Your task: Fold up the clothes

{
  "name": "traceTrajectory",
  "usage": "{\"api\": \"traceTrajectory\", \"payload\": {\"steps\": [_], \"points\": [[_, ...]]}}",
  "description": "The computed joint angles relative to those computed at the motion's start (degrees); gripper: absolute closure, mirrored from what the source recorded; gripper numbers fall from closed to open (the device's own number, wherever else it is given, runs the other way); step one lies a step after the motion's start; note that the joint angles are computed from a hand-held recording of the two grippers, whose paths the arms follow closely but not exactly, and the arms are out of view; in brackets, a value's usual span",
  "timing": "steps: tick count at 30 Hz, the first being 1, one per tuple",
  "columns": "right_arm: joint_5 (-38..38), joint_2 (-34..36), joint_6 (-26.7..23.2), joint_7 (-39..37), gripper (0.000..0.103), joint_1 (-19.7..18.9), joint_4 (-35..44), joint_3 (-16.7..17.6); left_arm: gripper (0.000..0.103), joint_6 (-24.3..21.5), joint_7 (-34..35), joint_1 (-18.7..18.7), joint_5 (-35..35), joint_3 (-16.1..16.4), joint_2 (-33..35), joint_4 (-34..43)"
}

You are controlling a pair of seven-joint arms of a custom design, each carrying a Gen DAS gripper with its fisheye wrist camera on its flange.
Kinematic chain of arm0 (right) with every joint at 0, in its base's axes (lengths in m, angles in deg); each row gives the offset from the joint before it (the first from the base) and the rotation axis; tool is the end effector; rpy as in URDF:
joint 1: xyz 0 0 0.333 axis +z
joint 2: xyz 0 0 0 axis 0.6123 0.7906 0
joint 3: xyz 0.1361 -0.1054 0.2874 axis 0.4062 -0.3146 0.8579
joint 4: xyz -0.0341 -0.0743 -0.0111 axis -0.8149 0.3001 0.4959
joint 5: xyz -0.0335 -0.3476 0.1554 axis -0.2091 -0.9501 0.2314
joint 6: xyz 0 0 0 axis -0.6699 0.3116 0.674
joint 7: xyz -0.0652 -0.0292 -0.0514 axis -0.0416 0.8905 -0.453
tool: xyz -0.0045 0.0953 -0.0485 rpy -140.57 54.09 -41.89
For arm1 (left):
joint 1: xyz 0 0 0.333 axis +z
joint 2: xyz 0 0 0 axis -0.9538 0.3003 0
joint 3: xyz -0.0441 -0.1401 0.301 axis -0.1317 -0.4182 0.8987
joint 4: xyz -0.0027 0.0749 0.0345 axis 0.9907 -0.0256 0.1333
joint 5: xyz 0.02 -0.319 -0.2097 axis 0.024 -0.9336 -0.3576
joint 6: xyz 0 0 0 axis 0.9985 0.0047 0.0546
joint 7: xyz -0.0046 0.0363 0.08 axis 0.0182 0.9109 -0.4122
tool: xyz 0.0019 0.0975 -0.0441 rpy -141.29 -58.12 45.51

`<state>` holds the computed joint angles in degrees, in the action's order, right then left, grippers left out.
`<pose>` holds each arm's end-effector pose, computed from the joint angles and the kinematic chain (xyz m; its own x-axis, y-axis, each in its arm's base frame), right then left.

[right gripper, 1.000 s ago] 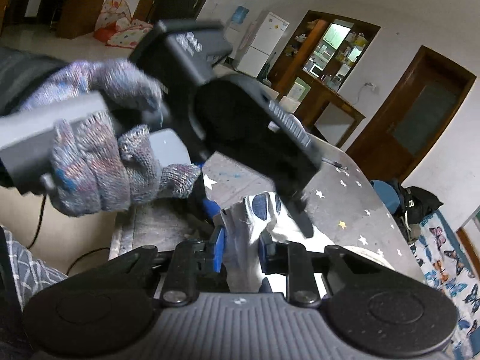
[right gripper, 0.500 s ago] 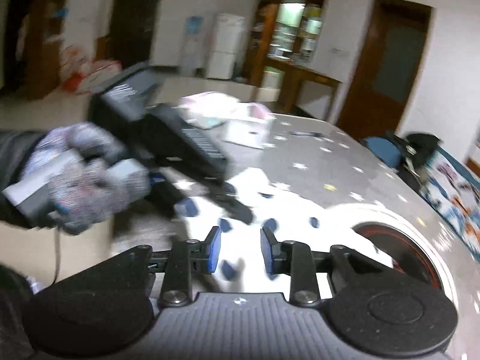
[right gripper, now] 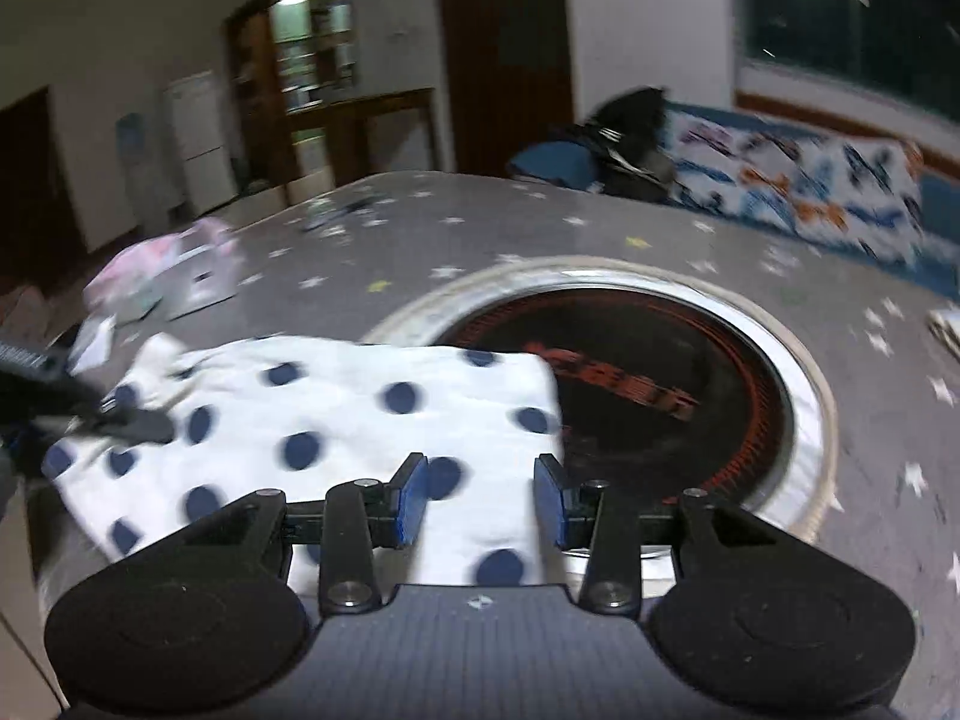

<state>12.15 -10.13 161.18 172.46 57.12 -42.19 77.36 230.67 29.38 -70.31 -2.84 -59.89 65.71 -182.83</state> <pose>0.6295 0.2507 0.4524 0.2911 -0.9491 -0.1200 -0.6185 -0.0910 -0.7805 0.6396 -0.3498 0.4097 0.1017 -0.5499 0.8290 -0.8037 -0.5366 -0.2573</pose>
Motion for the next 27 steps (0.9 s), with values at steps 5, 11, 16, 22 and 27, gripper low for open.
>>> {"api": "traceTrajectory", "payload": {"steps": [5,11,16,22,27], "points": [[7.25,1.81,-0.32,-1.82,0.064,-10.15,0.77,10.6,0.07,-1.38,1.62,1.09,0.33,-1.29,0.77,0.92],[14.51,2.96,-1.68,-8.17,0.066,-18.14,1.24,20.31,0.07,-2.15,3.55,1.31,-0.63,-1.61,0.82,1.27],[19.41,3.25,-1.46,-11.02,0.085,-19.02,1.34,22.38,0.07,-4.08,4.8,-0.37,-1.98,0.55,-0.26,2.22],[20.93,1.23,2.41,-11.01,0.097,-17.98,-1.13,22.12,0.071,-6.84,6.48,-4.94,-4.59,5.6,-2.03,4.28],[18.73,-1.04,5.79,-8.09,0.098,-18.09,-3.81,21.71,0.071,-9.19,9.23,-8.45,-5.96,8.4,-2.02,7.98]]}}
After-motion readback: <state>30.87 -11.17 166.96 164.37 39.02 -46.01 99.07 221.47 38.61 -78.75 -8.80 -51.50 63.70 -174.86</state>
